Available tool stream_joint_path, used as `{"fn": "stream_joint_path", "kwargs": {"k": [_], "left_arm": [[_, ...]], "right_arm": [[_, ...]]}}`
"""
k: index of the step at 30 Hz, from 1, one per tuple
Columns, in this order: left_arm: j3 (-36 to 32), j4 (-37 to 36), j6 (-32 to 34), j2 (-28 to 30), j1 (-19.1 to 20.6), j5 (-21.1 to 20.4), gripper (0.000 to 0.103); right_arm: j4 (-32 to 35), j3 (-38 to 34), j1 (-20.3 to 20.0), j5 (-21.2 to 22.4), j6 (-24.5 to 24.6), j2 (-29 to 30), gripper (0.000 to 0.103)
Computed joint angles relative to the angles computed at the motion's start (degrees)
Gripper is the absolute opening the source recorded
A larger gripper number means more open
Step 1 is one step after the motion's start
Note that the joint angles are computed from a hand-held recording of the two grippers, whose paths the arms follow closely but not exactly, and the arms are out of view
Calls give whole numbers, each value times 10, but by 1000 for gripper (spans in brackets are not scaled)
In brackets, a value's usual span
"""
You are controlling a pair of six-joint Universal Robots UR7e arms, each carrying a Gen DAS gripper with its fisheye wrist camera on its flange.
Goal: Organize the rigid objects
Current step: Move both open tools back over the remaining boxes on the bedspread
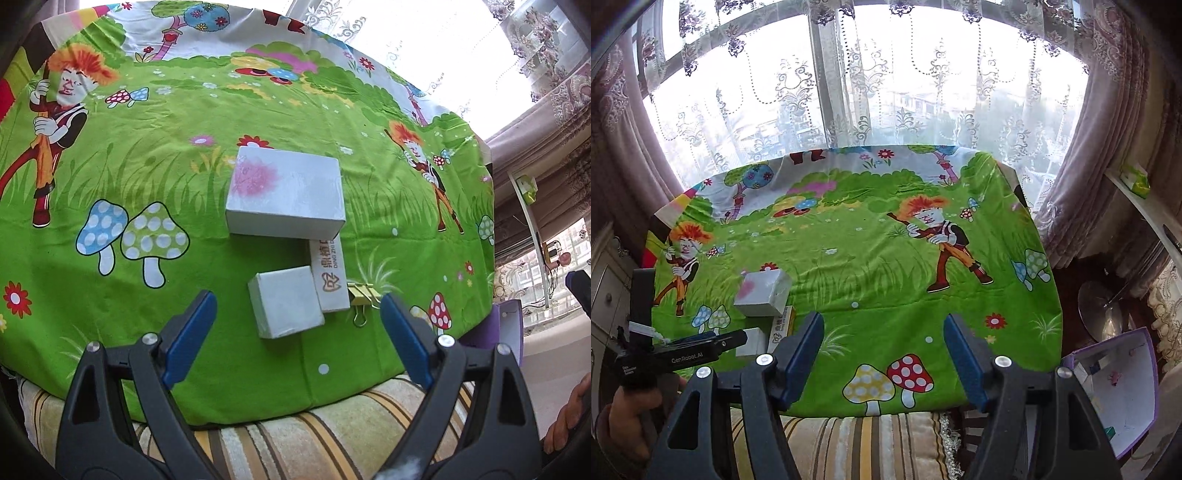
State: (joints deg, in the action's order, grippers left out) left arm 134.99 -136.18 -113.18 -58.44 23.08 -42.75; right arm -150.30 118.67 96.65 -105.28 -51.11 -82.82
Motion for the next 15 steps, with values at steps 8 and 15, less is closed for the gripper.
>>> {"fn": "stream_joint_path", "kwargs": {"k": [8, 15], "left_arm": [[-9, -22, 27, 22, 28, -21, 79], [-3, -71, 51, 38, 47, -38, 66]], "right_arm": [[-1, 23, 32, -9, 13, 34, 68], [-9, 39, 34, -14, 35, 64, 68]]}}
